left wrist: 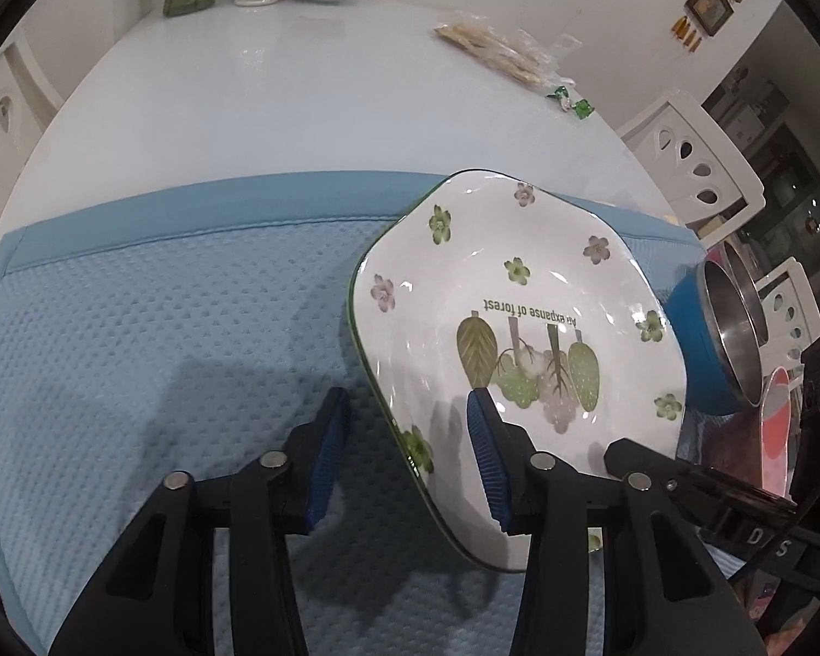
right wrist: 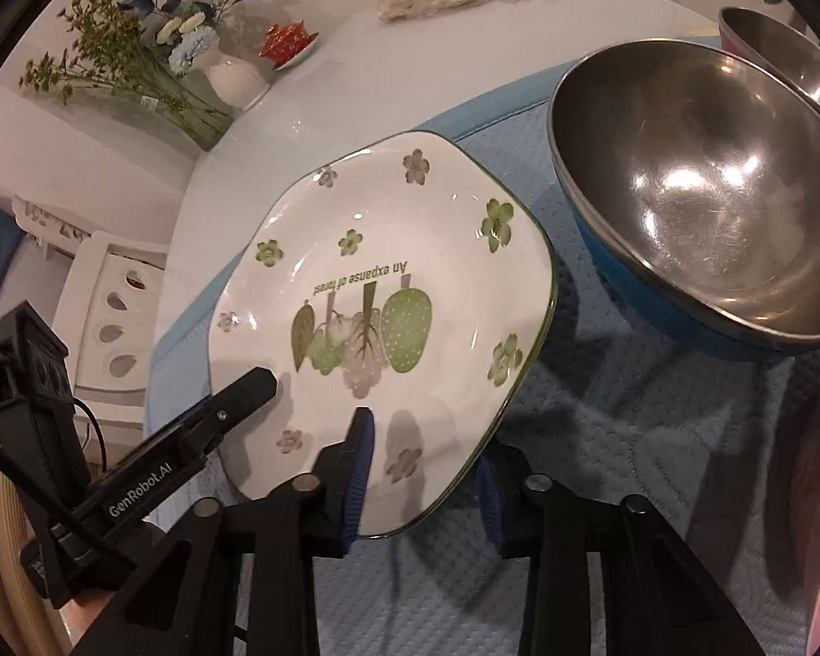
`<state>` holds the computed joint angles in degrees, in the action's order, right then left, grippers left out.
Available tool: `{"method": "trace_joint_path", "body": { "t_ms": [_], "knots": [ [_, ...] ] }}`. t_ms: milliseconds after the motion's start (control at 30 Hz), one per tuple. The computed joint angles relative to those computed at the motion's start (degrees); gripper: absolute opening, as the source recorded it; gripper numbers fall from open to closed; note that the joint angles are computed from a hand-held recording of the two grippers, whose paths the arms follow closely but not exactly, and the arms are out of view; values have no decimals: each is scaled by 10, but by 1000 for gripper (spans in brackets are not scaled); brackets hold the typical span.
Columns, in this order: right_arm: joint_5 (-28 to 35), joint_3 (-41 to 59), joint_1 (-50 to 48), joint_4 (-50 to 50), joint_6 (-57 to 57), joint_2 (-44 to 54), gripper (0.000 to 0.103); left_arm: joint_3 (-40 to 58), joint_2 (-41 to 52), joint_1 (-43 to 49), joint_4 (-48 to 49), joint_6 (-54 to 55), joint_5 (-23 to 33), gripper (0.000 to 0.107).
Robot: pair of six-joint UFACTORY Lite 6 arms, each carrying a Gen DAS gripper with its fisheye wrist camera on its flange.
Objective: Organize plates and bowls
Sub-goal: 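Grip the second hexagonal leaf-print plate rim with the left gripper and lift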
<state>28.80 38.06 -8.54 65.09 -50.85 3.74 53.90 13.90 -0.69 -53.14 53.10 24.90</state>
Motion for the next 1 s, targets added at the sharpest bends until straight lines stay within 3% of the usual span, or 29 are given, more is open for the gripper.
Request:
{"method": "trace_joint_path", "body": {
  "t_ms": [100, 167, 367, 567, 800, 933, 1000],
  "knots": [
    [-17, -2, 15, -22, 10, -1, 27, -3, -4, -5, -2, 20, 6, 17],
    [-46, 4, 50, -91, 79, -10, 27, -19, -21, -21, 15, 16, -25, 18],
    [-83, 23, 122, -271, 282, -34, 27, -42, -53, 20, 7, 41, 4, 17],
    [-43, 27, 193, -314, 365, -49, 27, -120, -145, 122, 49, 53, 38, 17],
    [24, 56, 295, -300, 385, -31, 33, -149, -169, 262, 69, 96, 69, 17],
    [47, 61, 282, -321, 362, -21, 36, -154, -189, 286, 39, 131, 98, 21],
    [43, 44, 252, -353, 358, -42, 36, -154, -195, 259, 62, 98, 67, 21]
  ]
}}
